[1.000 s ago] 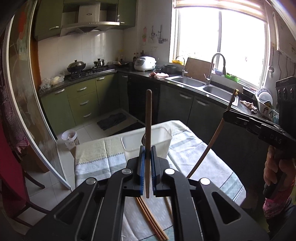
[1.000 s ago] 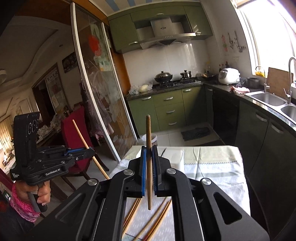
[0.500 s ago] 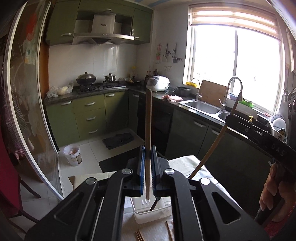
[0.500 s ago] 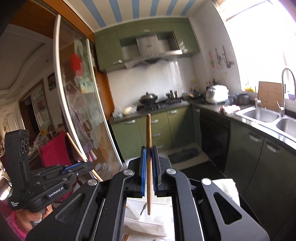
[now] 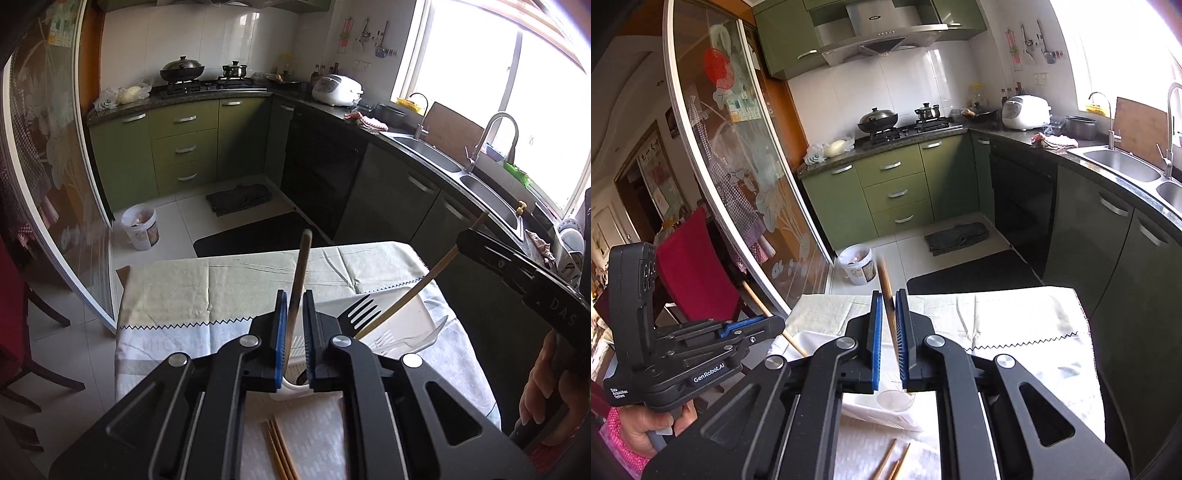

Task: Organize utensils
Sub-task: 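Lift both chopsticks upright and drop them into the white basket, then grasp another wooden chopstick with the left tool while the right tool approaches chopsticks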

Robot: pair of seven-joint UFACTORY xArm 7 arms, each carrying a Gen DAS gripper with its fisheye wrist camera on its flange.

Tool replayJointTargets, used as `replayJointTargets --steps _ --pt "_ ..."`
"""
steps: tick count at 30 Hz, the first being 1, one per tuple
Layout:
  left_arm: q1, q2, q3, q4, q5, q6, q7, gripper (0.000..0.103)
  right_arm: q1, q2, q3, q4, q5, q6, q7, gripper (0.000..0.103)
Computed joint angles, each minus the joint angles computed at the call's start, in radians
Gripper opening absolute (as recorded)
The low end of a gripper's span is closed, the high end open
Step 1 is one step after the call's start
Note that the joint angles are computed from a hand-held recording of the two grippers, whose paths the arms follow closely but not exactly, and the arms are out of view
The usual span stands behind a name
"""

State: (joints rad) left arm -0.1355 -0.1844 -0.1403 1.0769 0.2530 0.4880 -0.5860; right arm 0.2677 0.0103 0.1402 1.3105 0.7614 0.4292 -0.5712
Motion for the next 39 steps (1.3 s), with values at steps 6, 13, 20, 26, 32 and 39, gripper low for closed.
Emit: replayJointTargets --steps 6,13,20,26,32,39 --pt "-0.011 -0.064 -0.005 -0.037 -0.028 0.014 0.013 0.019 0.004 -0.058 -0.015 -0.056 0.054 -0.009 -0.051 0.021" --pt "-0.042 -0.224 -0.026 -0.187 -0.107 0.109 0.03 0.039 0.06 -0.3 -0.11 -0.298 0.268 -0.029 -0.259 0.037" --pt "-0.088 -0.202 -0.008 -0.336 -0.233 0.221 0.071 0.04 0.08 -0.528 -0.237 -0.655 0.245 -0.017 -0.268 0.038" --pt "-0.082 -0.12 -0.009 -0.328 -0.245 0.225 0.05 0.027 0.065 -0.548 -0.342 -0.774 0.229 0.032 -0.27 0.038" --pt "-0.083 -0.053 -0.025 -0.271 -0.195 0.277 0.004 0.022 0.04 -0.517 -0.371 -0.774 0.293 0.09 -0.332 0.038" --pt "-0.097 -0.016 -0.022 -0.246 -0.162 0.301 -0.022 0.013 0.002 -0.506 -0.311 -0.754 0.31 0.121 -0.317 0.038"
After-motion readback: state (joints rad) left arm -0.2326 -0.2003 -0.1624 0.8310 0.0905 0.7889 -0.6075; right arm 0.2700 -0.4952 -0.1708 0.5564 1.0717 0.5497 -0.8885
